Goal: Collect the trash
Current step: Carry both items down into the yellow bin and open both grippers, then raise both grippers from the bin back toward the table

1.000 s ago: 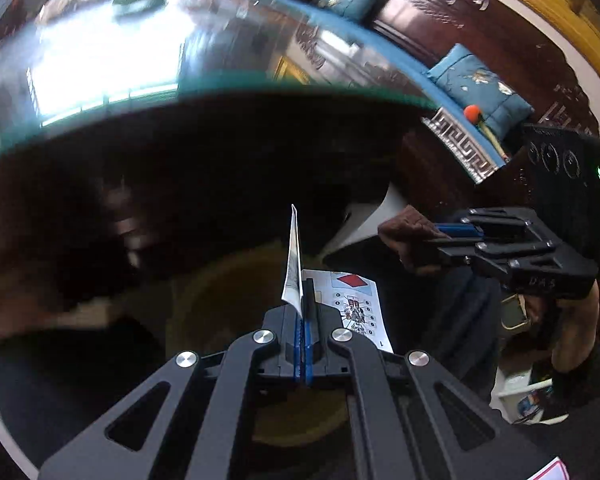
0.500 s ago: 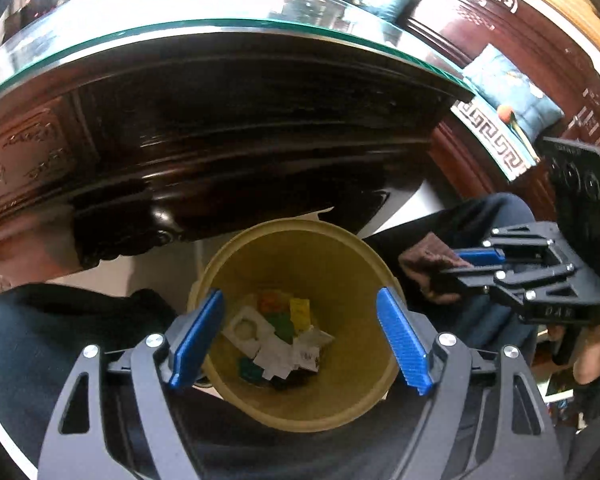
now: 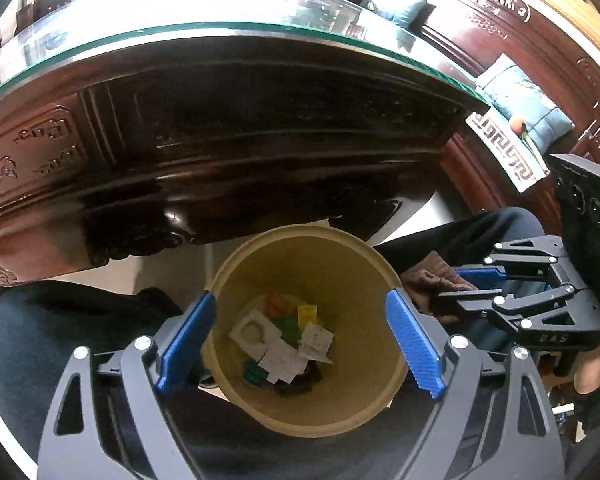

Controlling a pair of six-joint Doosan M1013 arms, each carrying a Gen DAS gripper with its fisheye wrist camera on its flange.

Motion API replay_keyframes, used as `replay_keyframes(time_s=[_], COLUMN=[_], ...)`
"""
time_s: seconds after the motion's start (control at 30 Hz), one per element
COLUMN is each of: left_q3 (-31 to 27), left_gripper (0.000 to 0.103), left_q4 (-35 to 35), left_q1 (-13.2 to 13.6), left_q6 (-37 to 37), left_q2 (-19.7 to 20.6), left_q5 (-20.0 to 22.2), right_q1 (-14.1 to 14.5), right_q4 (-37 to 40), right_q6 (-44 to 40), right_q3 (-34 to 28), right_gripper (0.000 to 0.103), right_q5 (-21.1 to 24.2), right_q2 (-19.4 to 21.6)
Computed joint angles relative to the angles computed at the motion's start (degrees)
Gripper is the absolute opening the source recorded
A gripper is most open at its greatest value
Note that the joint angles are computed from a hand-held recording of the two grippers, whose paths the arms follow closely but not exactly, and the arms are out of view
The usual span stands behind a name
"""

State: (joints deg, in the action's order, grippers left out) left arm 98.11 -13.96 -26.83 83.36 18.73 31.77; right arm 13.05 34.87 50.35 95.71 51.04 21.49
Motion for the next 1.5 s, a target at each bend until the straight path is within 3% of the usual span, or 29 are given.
replay_keyframes(time_s=[0.03,0.1,0.13,0.27,0.6,0.77,0.87,0.97,1.13,1.27,1.5], left_q3=[-0.1,-0.4,-0.6,-1.1,-1.8,-2.4,-2.8,-3.7,-7.0,-11.5,-21.1], left_gripper=[0.087,0.087,0.087,0.087,0.087,0.087,0.088,0.093,0.099,0.099,0.099], left_q4=[0.5,0.9,1.0,0.5,0.8,1.9,6.6,12.7,24.9,31.8,40.4], left_q1=[-0.1,-0.2,-0.3,-0.5,-0.6,-0.5,-0.7,-0.6,-0.4,0.2,1.3], left_q6=[-0.4,-0.4,-0.6,0.3,0.5,0.0,-3.5,-8.3,-16.8,-22.1,-27.7], left_q2=[0.1,0.5,0.6,1.3,1.6,1.0,-0.2,-1.3,-1.6,-0.5,4.3], left_q5=[0.2,0.9,1.2,2.4,2.5,2.0,-0.6,-3.4,-5.3,-5.9,-4.7], right_q1=[0.2,1.2,1.6,1.7,1.0,2.6,3.7,3.9,2.7,1.7,0.9], right_q4=[-1.1,-6.7,-8.1,-8.6,-5.3,-10.0,-11.4,-10.5,-1.6,4.0,7.1], right_q6=[0.3,3.0,3.4,3.4,0.7,1.9,-0.2,-1.6,-9.3,-12.7,-14.7], right_q3=[-0.3,-0.8,-0.7,-0.8,0.0,0.1,1.7,1.7,0.6,-2.3,-11.0], right_gripper=[0.032,0.077,0.079,0.078,0.091,0.094,0.094,0.094,0.094,0.094,0.094], right_q5=[0.5,0.9,0.5,1.4,-2.0,-4.8,-11.4,-14.5,-20.8,-23.9,-27.4], right_q2=[0.3,0.8,0.9,1.5,-0.1,-0.8,-2.6,-3.5,-4.5,-3.8,-0.3])
